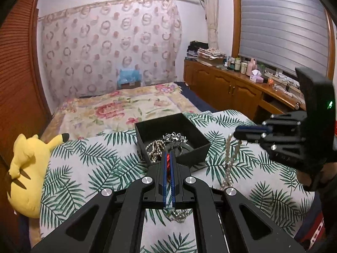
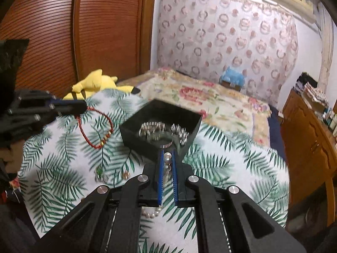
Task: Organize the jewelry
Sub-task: 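Carry red bracelet over box with left tool while right tool lifts pearl necklace, then release pearl necklace into box with right tool while left tool drops red bracelet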
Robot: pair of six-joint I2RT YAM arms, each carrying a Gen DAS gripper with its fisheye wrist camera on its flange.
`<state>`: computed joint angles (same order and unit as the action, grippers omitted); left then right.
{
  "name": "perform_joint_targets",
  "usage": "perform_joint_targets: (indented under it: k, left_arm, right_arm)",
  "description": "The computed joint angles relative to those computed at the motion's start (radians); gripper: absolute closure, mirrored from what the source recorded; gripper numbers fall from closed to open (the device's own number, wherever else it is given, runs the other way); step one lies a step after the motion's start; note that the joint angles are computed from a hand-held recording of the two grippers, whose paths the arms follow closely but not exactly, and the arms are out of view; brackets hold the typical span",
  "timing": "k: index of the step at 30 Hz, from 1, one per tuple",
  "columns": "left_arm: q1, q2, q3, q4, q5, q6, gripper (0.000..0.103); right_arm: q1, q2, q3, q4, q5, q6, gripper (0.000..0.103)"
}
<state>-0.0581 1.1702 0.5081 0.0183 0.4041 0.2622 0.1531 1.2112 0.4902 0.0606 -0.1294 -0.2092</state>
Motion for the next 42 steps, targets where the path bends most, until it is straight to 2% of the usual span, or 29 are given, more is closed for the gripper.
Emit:
perform_joint_targets:
  k: [21,33,42]
  left_arm:
    - [-0.042,0.077,0.102,0.026,-0.032,-0.021,0.101]
    - [-0.048,0.142,0.156,0.045,-0.049,-0.029,0.101]
    - [-0.058,0.216,0.195,0.064,-0.072,-0.039,0.101]
  right_arm:
    - [0.032,-0.042,0.281,-0.159,0.055,-0.024,0.095]
    - [0.029,0.050,0.480,-0.207,0.078,-0.006,0.095]
    - [0.050,0.103,0.523,-0.205,0.105,0.014,0.095]
